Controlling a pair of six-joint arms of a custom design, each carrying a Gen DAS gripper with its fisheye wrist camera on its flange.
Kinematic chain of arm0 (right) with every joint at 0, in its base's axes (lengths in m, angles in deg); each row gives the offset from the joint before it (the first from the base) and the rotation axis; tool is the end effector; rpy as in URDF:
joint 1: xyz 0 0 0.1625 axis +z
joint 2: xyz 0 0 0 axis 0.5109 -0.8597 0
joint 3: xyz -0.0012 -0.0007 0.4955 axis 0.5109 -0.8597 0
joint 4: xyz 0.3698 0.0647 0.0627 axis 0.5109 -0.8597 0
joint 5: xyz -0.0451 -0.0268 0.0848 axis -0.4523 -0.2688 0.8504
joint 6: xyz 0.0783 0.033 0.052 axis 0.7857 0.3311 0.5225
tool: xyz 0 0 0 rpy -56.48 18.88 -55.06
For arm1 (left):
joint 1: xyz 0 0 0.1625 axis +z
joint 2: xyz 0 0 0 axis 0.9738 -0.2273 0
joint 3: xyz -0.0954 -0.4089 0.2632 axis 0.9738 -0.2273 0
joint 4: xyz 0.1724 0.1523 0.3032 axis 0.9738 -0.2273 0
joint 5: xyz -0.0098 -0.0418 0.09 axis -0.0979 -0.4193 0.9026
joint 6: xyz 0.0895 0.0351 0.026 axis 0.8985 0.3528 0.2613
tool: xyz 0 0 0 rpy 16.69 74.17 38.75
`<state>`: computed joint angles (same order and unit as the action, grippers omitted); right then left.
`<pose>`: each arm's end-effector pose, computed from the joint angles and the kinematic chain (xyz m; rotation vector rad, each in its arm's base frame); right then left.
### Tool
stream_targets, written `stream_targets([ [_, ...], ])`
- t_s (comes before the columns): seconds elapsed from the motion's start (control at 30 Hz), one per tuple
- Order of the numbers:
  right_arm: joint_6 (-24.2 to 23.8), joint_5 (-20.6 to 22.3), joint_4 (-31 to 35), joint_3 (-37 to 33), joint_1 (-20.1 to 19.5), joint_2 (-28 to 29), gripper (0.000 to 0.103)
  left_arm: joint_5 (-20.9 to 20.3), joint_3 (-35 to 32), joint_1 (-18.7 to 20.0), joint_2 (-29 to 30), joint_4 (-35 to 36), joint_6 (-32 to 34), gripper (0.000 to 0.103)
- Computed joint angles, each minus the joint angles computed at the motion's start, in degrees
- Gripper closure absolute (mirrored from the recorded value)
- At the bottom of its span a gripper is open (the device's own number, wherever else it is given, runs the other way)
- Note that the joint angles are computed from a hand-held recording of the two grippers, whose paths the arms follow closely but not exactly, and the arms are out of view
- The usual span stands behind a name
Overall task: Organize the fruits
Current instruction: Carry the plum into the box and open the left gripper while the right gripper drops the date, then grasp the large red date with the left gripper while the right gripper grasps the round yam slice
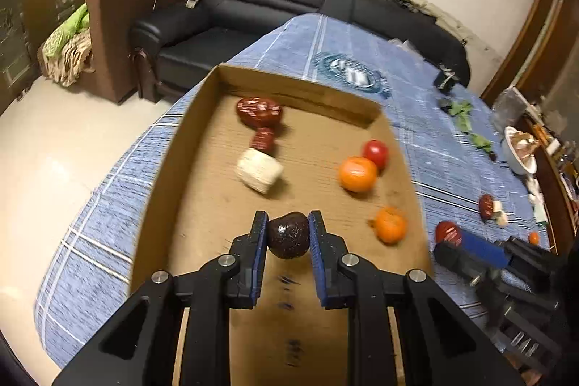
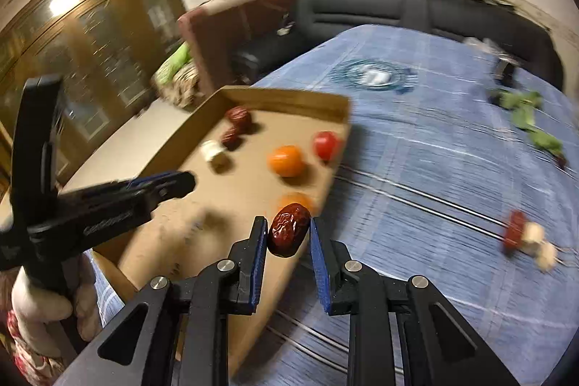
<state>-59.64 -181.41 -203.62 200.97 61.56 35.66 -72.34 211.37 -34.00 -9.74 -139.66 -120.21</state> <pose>0.1415 -0.5577 0.1900 1.0075 -2.6290 0.5270 -0.2452 -0.5207 0.0893 -0.0102 2.3511 -0.9270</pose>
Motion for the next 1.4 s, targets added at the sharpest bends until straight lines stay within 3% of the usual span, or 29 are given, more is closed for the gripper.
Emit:
stream_targets([
  [0.2,-0.32,-3.1,1.74,-3.32,2.64,5.82,0.076,-0.89,-2.51,2.64,-1.12,6.62,-1.52,0.081],
  [0.4,-0.92,-5.27,0.32,-4.44,3.41,8.67,0.076,-2.22,-2.75,3.97,-1.15,5.8,-1.73,0.08],
  [0.5,-1.55,-5.25,-0.71,-4.38,3.57,9.12,0.075,-2.79,-2.26,4.32,-1.23,3.8,-1.49,0.061],
  [0.67,-2.17,-5.82,-0.84,-4.51,3.92,9.48,0.073,-2.38,-0.36,3.17,-2.09,-0.45,-1.16,0.049],
  [0.73,-2.61,-5.87,-1.62,-4.26,4.01,9.48,0.071,-1.52,0.63,2.29,-2.71,-1.67,-1.66,0.049],
  [1.07,-0.98,0.01,-4.46,0.19,2.82,2.83,0.067,2.32,5.13,-3.17,-4.47,-7.75,-5.55,0.039],
  [1.2,-0.67,2.02,-5.18,2.75,0.71,-1.2,0.065,1.16,3.47,-5.09,-2.76,-7.47,-4.2,0.037],
  [1.4,-1.61,2.94,-6.91,5.84,-5.55,-7.88,0.062,-3.26,-3.36,-6.54,2.75,-5.94,2.15,0.037],
])
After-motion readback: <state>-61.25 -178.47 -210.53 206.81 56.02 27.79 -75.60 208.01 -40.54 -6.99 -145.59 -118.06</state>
